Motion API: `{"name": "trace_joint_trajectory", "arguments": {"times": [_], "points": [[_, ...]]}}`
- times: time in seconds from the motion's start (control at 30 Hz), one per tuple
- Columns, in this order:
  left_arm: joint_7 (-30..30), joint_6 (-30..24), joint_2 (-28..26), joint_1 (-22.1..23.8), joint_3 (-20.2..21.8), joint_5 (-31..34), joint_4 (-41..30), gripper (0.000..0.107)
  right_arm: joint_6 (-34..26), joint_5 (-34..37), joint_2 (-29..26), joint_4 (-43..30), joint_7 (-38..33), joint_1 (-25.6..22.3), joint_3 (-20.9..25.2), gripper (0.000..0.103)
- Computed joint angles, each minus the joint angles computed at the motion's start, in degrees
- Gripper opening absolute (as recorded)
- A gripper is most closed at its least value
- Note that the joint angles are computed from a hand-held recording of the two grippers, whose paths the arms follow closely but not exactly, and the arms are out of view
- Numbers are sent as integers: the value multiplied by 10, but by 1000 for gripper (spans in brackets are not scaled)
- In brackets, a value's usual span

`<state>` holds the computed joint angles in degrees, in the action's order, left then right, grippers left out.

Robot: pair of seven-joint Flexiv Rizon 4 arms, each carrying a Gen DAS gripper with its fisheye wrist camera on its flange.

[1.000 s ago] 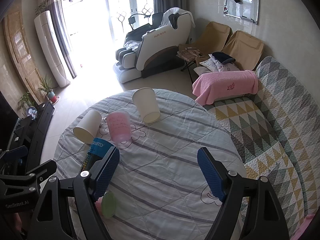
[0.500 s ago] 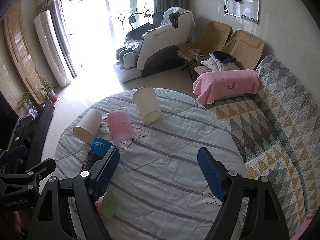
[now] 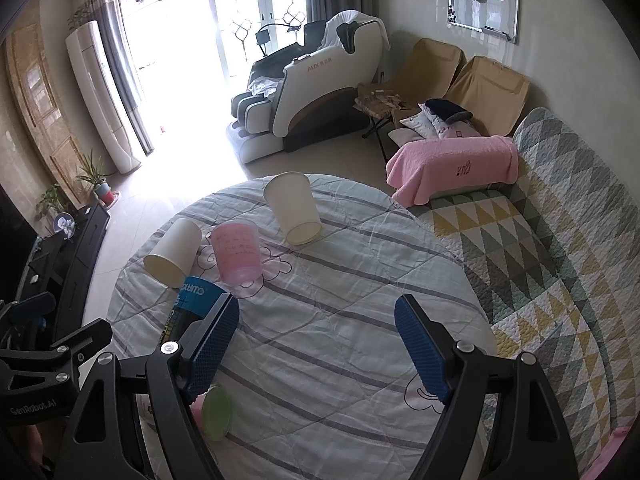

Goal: Flip cup upright
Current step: 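Move the right gripper toward the upside-down white paper cup, then grasp the white paper cup with the right gripper and lift it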

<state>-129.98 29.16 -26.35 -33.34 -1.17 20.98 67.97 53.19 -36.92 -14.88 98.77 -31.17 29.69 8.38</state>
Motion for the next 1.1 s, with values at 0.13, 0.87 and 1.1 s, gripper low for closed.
{"name": "trace_joint_trajectory", "arguments": {"times": [0.13,0.87,1.1], "points": [[4,-2,-7,2,-1,-3,-8,100,3,10,-10,-10,-14,-2,0,82],[-11,-95,-76,8,19,-33,-97,101,-189,241,-350,-494,-384,-19,-6,81],[-15,-94,-86,15,18,-44,-97,101,-278,295,-423,-625,-434,-18,-8,81]]}}
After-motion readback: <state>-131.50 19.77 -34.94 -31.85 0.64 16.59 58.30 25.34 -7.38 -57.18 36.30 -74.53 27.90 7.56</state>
